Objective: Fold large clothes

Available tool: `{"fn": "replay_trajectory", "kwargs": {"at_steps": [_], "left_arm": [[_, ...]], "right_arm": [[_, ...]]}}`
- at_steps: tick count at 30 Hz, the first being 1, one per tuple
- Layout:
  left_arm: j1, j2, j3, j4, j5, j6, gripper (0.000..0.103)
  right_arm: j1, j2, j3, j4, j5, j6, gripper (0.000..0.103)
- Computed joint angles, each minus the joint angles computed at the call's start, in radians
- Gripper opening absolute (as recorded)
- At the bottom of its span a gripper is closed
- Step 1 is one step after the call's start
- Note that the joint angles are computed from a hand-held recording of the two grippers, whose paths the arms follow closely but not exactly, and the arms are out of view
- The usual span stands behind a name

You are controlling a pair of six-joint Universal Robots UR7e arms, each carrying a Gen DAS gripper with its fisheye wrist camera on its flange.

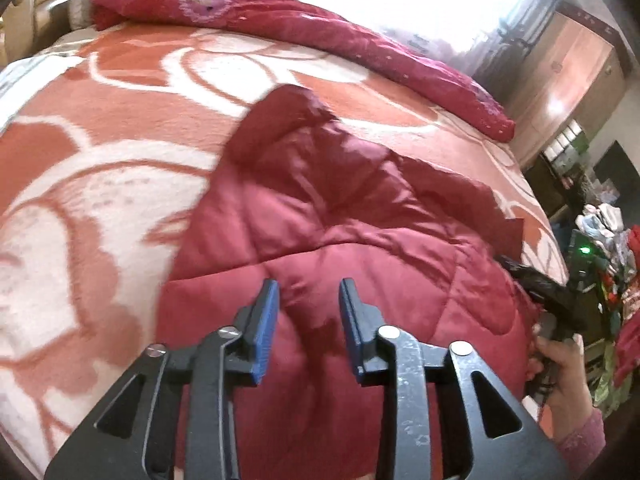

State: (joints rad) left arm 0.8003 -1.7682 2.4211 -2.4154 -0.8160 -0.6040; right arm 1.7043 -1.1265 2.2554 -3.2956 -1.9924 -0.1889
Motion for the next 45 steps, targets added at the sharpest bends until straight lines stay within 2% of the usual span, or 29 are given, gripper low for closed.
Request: {"fn": "replay_trajectory", "kwargs": {"at_steps": [2, 3, 4, 7, 10, 15, 18, 22, 24, 29, 36, 39, 41, 42, 43, 44, 45], "left_arm": [[-0.012, -0.047, 0.010, 0.043, 0.029, -0.016, 0.050], [-0.014, -0.059, 0.013, 0.054, 0.039, -0.021, 0.061], [-0.013, -0.077, 0.018, 0.064, 0.050, -0.024, 0.065], [0.013, -0.107, 0.025, 0.065, 0.025, -0.011, 0.065], [0.063, -0.121, 0.023, 0.050, -0.029, 0.014, 0.065], [0.106, -0.128, 0.023, 0.034, -0.083, 0.056, 0.065], [0.128, -0.114, 0.017, 0.021, -0.111, 0.084, 0.071], [0.172, -0.088, 0.006, -0.018, -0.172, 0.108, 0.072], [0.192, -0.076, 0.002, -0.042, -0.198, 0.122, 0.074], [0.259, -0.025, -0.021, -0.093, -0.295, 0.170, 0.082], [0.345, 0.085, -0.068, -0.159, -0.413, 0.212, 0.087], [0.350, 0.101, -0.066, -0.186, -0.419, 0.213, 0.088], [0.338, 0.096, -0.055, -0.193, -0.404, 0.220, 0.086], [0.331, 0.091, -0.051, -0.197, -0.400, 0.226, 0.076], [0.322, 0.088, -0.047, -0.198, -0.392, 0.228, 0.069], [0.307, 0.081, -0.041, -0.193, -0.378, 0.221, 0.066], [0.298, 0.074, -0.039, -0.187, -0.373, 0.215, 0.059]], "right_arm": [[0.019, -0.035, 0.026, -0.002, -0.007, -0.011, 0.066], [0.025, -0.053, 0.039, -0.002, -0.006, -0.018, 0.071], [0.030, -0.075, 0.057, -0.003, 0.001, -0.023, 0.076], [0.032, -0.148, 0.110, 0.004, 0.032, -0.029, 0.082], [0.026, -0.215, 0.145, 0.042, 0.036, -0.032, 0.083], [-0.005, -0.325, 0.199, 0.072, 0.034, -0.042, 0.083], [-0.052, -0.392, 0.219, 0.099, 0.071, -0.048, 0.085], [-0.138, -0.447, 0.228, 0.140, 0.139, -0.029, 0.086], [-0.177, -0.459, 0.226, 0.169, 0.177, -0.017, 0.086], [-0.291, -0.459, 0.200, 0.294, 0.329, 0.005, 0.086], [-0.344, -0.381, 0.148, 0.372, 0.427, 0.034, 0.093], [-0.347, -0.361, 0.137, 0.378, 0.441, 0.040, 0.090], [-0.353, -0.357, 0.133, 0.394, 0.466, 0.031, 0.080], [-0.363, -0.358, 0.131, 0.414, 0.496, 0.028, 0.067], [-0.364, -0.358, 0.131, 0.416, 0.503, 0.033, 0.064], [-0.354, -0.356, 0.131, 0.412, 0.492, 0.029, 0.058], [-0.346, -0.357, 0.133, 0.411, 0.487, 0.022, 0.049]]}}
